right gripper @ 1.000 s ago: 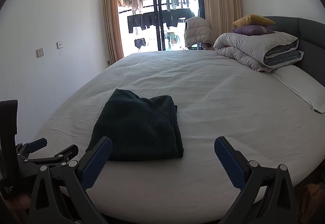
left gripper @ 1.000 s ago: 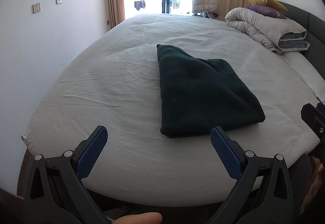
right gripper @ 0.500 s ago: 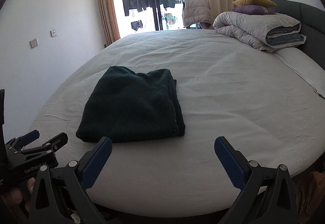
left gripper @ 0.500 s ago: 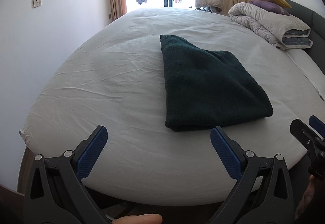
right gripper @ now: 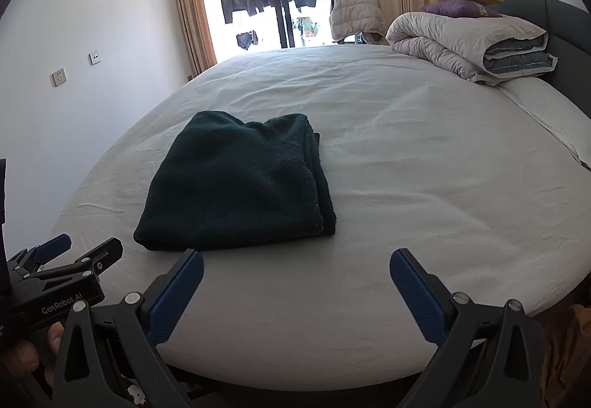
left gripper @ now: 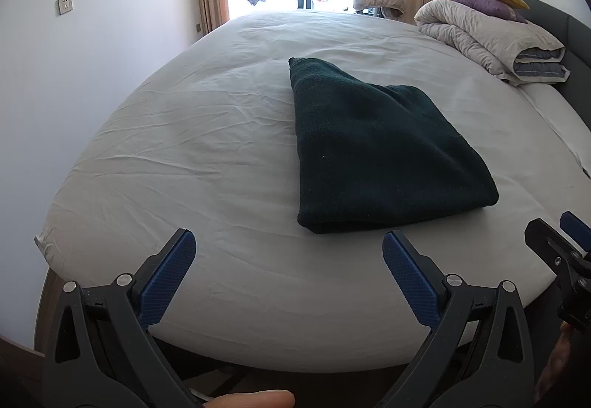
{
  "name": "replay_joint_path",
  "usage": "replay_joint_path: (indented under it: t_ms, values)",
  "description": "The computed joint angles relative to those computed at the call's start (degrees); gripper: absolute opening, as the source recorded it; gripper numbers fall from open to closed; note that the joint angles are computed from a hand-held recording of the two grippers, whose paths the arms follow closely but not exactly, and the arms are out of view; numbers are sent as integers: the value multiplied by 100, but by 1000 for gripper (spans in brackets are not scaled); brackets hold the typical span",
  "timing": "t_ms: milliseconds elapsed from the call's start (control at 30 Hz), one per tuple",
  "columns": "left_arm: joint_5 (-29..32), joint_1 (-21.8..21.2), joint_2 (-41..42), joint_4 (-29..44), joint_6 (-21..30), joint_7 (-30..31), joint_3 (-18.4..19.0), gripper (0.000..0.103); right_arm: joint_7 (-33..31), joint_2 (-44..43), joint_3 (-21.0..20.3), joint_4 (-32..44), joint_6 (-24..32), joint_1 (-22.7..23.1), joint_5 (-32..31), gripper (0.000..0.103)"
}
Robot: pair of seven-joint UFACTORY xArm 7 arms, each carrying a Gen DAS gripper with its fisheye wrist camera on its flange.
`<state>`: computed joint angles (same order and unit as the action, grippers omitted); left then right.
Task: Fold small clothes
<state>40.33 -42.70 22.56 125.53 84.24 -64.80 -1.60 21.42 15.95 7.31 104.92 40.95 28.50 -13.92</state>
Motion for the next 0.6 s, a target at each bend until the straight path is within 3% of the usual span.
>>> replay_joint_path:
  t_ms: [600]
  values:
    - [-16, -5, 3, -36, -27, -44, -4, 103, 83, 16, 5, 20, 96, 66, -49, 103]
